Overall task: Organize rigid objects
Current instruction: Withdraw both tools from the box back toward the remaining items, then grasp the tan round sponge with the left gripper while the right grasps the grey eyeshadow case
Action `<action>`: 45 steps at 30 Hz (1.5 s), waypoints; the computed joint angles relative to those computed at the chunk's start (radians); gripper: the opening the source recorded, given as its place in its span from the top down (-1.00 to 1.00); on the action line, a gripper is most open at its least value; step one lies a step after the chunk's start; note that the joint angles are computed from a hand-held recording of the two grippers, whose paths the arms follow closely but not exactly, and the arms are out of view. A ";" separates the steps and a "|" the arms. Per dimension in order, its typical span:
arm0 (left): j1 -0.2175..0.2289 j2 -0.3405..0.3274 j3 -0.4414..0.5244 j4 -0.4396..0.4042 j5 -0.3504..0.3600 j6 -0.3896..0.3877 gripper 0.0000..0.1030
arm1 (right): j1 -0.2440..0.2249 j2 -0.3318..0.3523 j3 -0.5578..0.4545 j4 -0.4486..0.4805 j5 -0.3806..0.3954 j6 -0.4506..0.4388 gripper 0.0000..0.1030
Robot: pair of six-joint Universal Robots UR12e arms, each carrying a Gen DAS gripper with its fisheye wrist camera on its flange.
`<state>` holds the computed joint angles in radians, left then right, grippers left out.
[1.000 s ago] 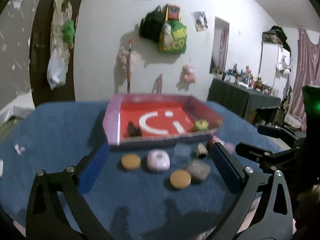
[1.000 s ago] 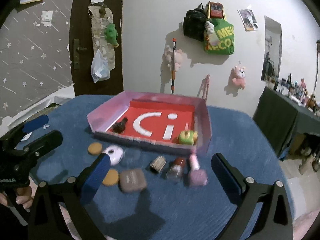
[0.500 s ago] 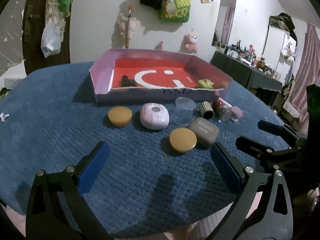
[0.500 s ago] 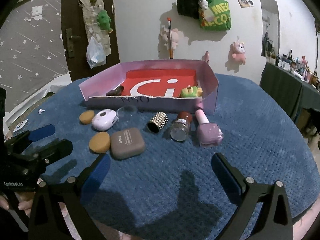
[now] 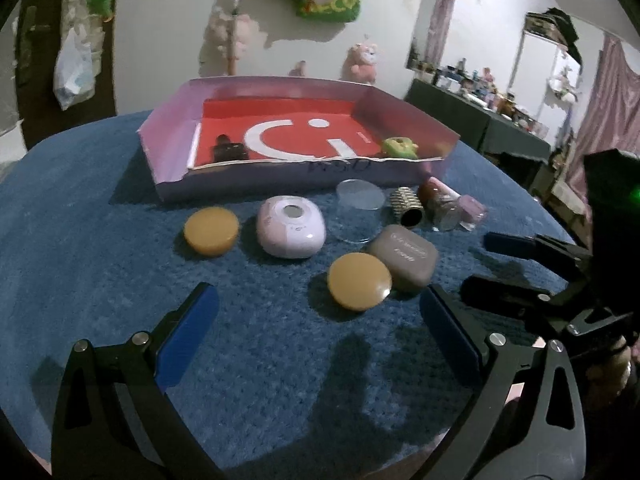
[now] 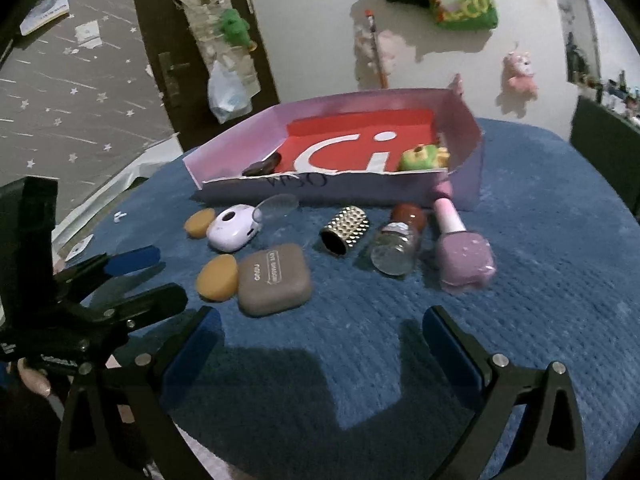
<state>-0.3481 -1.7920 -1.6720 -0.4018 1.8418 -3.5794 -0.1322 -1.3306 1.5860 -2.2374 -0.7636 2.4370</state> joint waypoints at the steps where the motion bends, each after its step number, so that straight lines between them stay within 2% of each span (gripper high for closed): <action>1: 0.000 -0.002 0.003 0.002 -0.008 0.017 -0.95 | 0.000 0.004 -0.008 0.026 0.013 -0.022 -1.00; 4: -0.001 -0.010 0.021 -0.023 -0.004 0.058 -0.77 | 0.006 0.010 -0.025 0.076 0.025 -0.081 -0.93; 6: 0.007 -0.010 0.025 -0.036 -0.030 0.061 -0.66 | 0.012 0.012 -0.033 0.095 0.019 -0.111 -0.85; 14: 0.030 -0.009 0.033 -0.072 -0.103 0.093 -0.52 | 0.030 0.027 -0.068 0.168 0.008 -0.174 -0.75; 16: 0.033 -0.009 0.037 -0.089 -0.122 0.113 -0.42 | 0.033 0.028 -0.075 0.184 0.004 -0.194 -0.73; 23: 0.037 -0.011 0.045 -0.118 -0.136 0.182 -0.37 | 0.049 0.022 -0.067 0.147 -0.054 -0.239 -0.68; 26: 0.041 -0.014 0.049 -0.124 -0.141 0.209 -0.36 | 0.053 0.022 -0.064 0.130 -0.077 -0.253 -0.50; 29: 0.040 -0.017 0.056 -0.132 -0.144 0.236 -0.32 | 0.055 0.026 -0.070 0.135 -0.089 -0.257 -0.48; 31: 0.041 -0.021 0.062 -0.141 -0.154 0.251 -0.14 | 0.056 0.027 -0.073 0.138 -0.090 -0.260 -0.47; 38: 0.048 -0.029 0.071 -0.142 -0.197 0.269 0.28 | 0.064 0.035 -0.083 0.146 -0.086 -0.274 -0.36; 42: 0.044 -0.033 0.070 -0.126 -0.182 0.262 0.31 | 0.065 0.037 -0.084 0.151 -0.077 -0.285 -0.16; 43: 0.044 -0.033 0.069 -0.123 -0.181 0.251 0.31 | 0.065 0.036 -0.084 0.157 -0.073 -0.290 -0.05; 45: 0.045 -0.029 0.065 -0.117 -0.184 0.228 0.31 | 0.064 0.033 -0.075 0.141 -0.064 -0.277 -0.05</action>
<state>-0.3032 -1.8209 -1.6070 -0.5191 1.6579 -3.3517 -0.0681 -1.2977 1.5107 -2.0965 -0.8280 2.1599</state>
